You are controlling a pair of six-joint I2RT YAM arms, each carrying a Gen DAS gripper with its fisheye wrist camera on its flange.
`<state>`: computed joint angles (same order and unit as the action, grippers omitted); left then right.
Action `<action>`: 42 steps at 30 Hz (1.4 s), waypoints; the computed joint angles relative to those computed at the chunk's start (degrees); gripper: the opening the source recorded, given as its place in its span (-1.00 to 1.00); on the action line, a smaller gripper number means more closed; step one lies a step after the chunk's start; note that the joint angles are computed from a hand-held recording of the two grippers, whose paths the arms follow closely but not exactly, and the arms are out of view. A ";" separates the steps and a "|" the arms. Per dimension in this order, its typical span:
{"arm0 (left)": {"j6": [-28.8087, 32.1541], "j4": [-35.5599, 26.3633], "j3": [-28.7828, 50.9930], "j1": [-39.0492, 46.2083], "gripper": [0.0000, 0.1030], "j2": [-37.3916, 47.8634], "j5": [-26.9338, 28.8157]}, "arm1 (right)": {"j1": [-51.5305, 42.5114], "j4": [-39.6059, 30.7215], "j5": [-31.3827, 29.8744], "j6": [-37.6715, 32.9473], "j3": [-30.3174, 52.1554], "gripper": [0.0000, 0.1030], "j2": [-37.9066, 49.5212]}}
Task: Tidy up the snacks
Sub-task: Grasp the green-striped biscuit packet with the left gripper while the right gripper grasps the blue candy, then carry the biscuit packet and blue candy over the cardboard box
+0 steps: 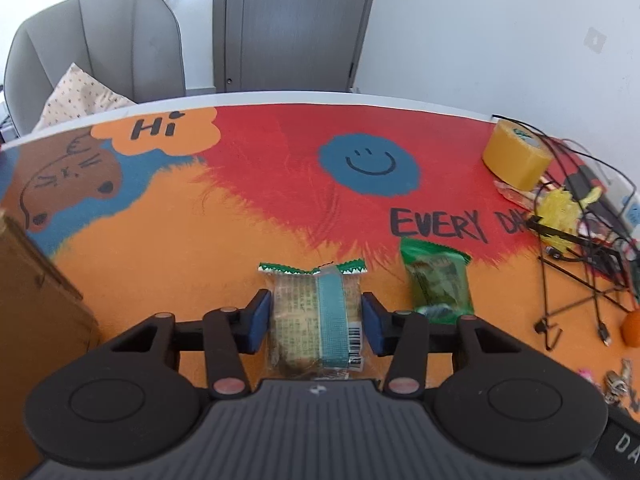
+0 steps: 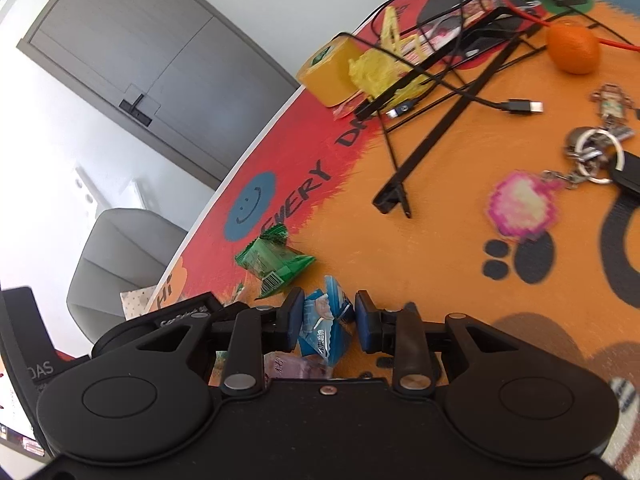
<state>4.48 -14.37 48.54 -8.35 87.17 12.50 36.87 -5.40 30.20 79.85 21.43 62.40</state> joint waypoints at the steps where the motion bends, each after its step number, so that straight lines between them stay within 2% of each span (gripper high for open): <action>1: 0.37 -0.66 -0.35 0.44 -0.09 -0.70 0.68 | 0.88 -1.01 0.90 0.71 0.01 -0.45 -0.66; 7: 3.25 -2.80 -4.07 4.31 -0.09 -7.09 5.33 | 7.15 -4.82 7.13 5.78 0.86 -0.45 -1.90; 17: 8.88 -11.30 -5.09 13.80 -0.09 -17.55 15.19 | 19.00 -13.92 17.28 15.87 4.17 -0.45 -2.43; 22: 13.15 -16.11 -4.85 20.15 -0.09 -21.20 21.03 | 24.95 -20.97 22.30 21.52 7.59 -0.45 -1.27; 30: 21.64 -25.27 -1.44 31.32 -0.09 -22.22 29.47 | 33.27 -28.91 28.70 26.62 14.22 -0.45 2.61; 37: 29.86 -33.18 3.01 40.96 -0.09 -20.01 36.38 | 36.96 -31.63 31.31 28.15 19.15 -0.45 7.14; 42: 37.11 -38.52 6.34 47.71 -0.09 -17.21 40.29 | 38.35 -30.30 32.10 26.27 21.61 -0.45 9.86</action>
<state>41.59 -52.89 54.89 39.36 69.97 52.79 75.22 -35.70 62.30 106.12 43.04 72.25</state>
